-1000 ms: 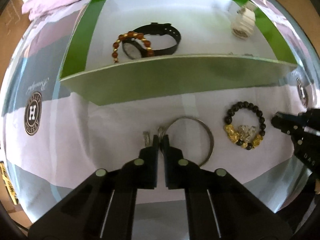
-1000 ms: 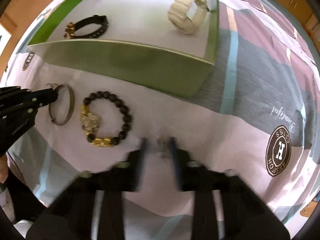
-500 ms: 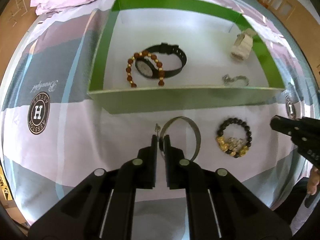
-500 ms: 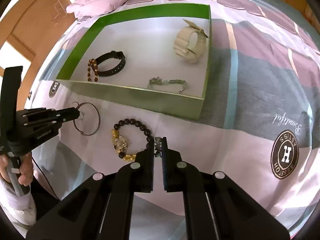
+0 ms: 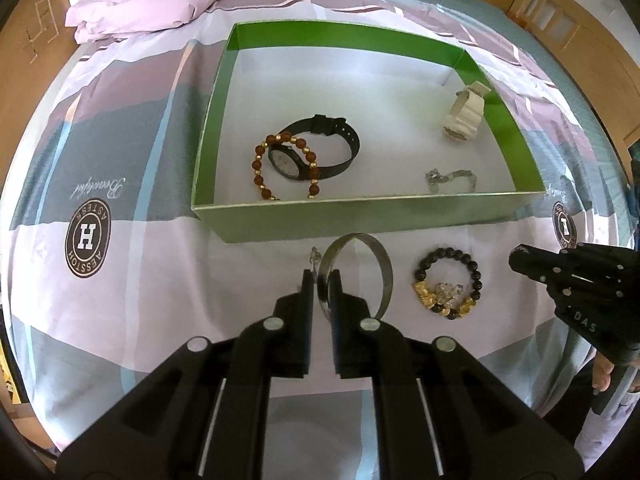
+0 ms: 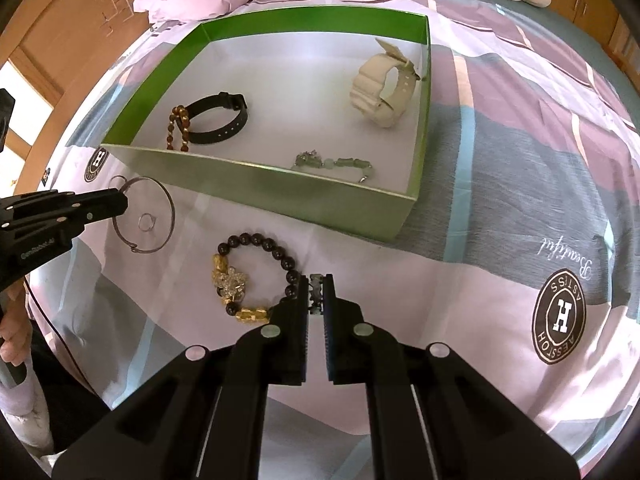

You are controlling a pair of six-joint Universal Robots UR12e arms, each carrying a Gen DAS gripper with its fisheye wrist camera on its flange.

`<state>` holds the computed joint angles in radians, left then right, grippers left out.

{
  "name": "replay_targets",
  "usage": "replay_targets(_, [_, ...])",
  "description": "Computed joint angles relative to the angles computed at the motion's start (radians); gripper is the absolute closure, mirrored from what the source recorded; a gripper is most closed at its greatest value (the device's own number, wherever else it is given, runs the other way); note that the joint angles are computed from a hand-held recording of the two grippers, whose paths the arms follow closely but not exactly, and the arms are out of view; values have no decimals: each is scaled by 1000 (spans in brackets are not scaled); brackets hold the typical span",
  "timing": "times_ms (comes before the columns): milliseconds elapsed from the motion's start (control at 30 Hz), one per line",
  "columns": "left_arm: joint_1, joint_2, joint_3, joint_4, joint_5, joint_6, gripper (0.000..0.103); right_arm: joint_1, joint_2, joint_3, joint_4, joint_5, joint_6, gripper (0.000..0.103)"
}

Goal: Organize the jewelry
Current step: 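Lift the silver ring with the left gripper while the right gripper grips the black bead bracelet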

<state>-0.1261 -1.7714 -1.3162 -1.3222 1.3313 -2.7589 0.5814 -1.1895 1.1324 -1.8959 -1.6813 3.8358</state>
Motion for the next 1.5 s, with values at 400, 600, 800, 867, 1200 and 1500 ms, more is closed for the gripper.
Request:
replay_targets(400, [-4,6,-7,15,5,7,96,4,12,-13,18,1,-13,96])
replay_targets(600, [-4,7,-8,18,7,12,95,5,15,-17,24,4,-20,96])
replay_targets(800, [-5,8,-9,21,8,10,93,7,18,-20,25,6,-22,96])
replay_targets(867, [-5,8,-10,23,9,10,93,8,18,-20,25,6,-22,96])
replay_targets(1200, [0,10,-6,22,-10,12,93,8,20,-21,24,8,-24,96])
replay_targets(1500, [9,22,0,36,-53,19,93,17,0,-3,-57,-20,-34,96])
